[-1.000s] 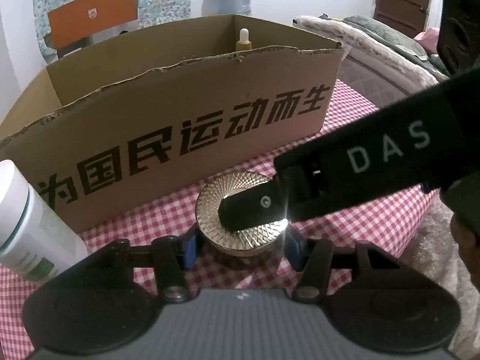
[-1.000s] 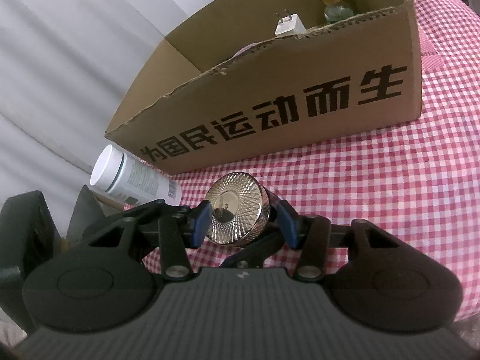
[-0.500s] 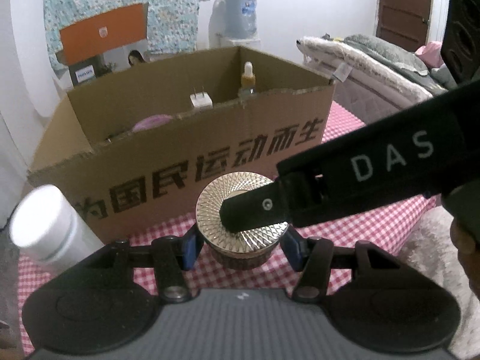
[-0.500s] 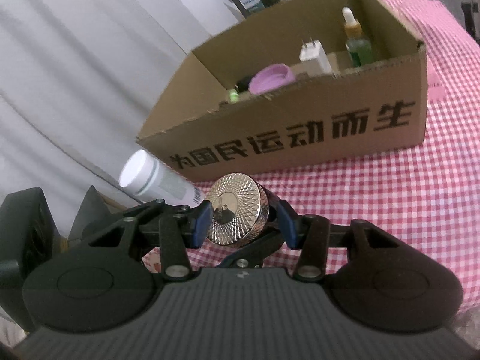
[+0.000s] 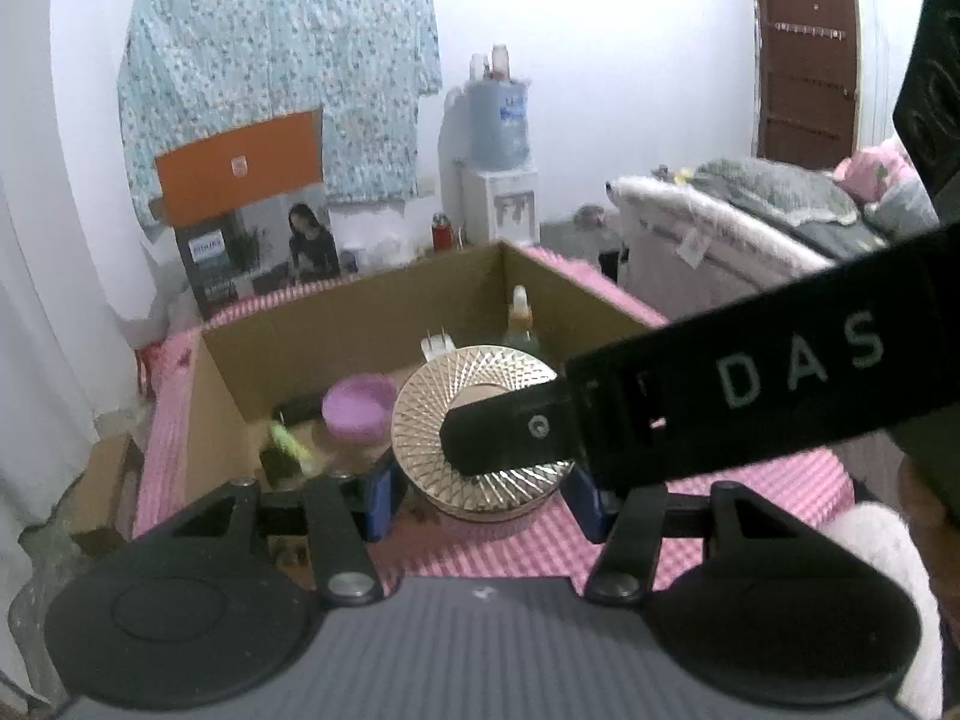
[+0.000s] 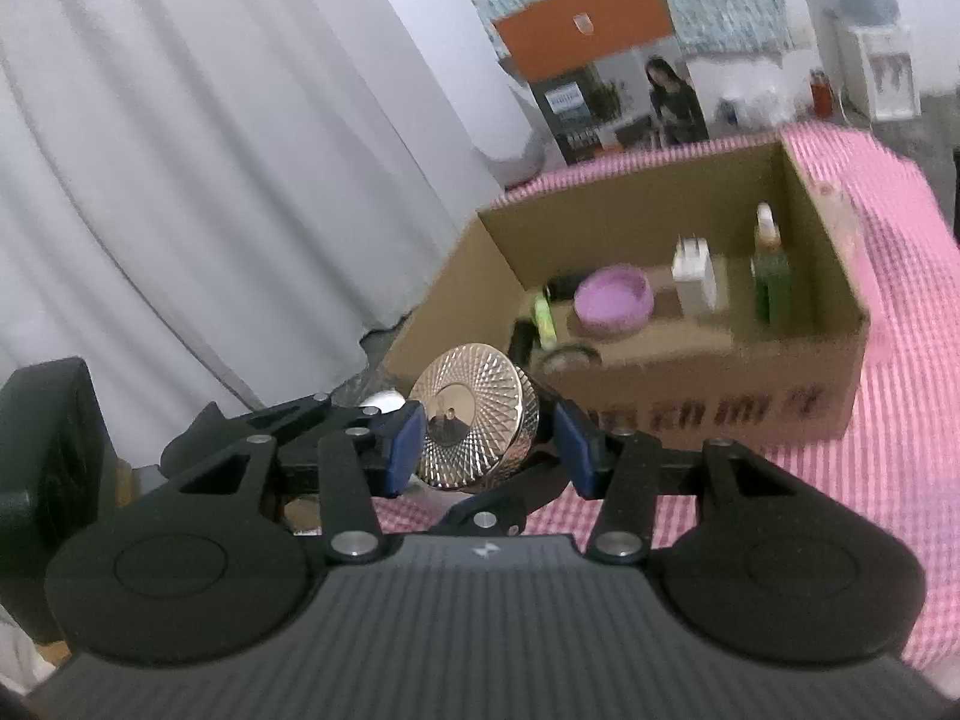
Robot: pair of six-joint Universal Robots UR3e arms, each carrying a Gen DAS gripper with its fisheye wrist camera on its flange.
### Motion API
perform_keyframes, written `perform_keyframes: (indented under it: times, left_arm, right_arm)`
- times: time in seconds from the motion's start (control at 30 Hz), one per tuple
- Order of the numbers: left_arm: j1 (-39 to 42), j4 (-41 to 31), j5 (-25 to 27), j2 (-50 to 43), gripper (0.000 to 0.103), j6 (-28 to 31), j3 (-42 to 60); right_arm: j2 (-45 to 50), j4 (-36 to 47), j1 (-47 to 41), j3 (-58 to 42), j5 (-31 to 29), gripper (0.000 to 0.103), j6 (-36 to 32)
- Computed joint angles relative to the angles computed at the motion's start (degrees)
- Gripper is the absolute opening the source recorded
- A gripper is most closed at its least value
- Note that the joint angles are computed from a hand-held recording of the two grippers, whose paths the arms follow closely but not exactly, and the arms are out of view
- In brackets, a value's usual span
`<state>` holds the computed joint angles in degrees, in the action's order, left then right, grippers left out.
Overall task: Organize rigid objects
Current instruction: 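Lift the gold jar into the box and open the right tool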
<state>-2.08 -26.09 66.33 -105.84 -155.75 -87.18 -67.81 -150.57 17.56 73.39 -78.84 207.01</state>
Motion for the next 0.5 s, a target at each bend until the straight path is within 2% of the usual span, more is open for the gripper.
perform_keyframes:
  times: [0.23,0.5]
  left_arm:
    - [-1.0,-7.9,-0.3,-7.1,0.057,-4.0,16.3]
    - [-2.8,-25.4,1.3,-23.7,0.057,-8.4,45.5]
  right_arm:
    - [4.7,10.2,-2.6,-15.2,1.7,0.049,-4.0]
    - [16.6,29.1,-7.8,-40.5,7.6,0.050,-8.4]
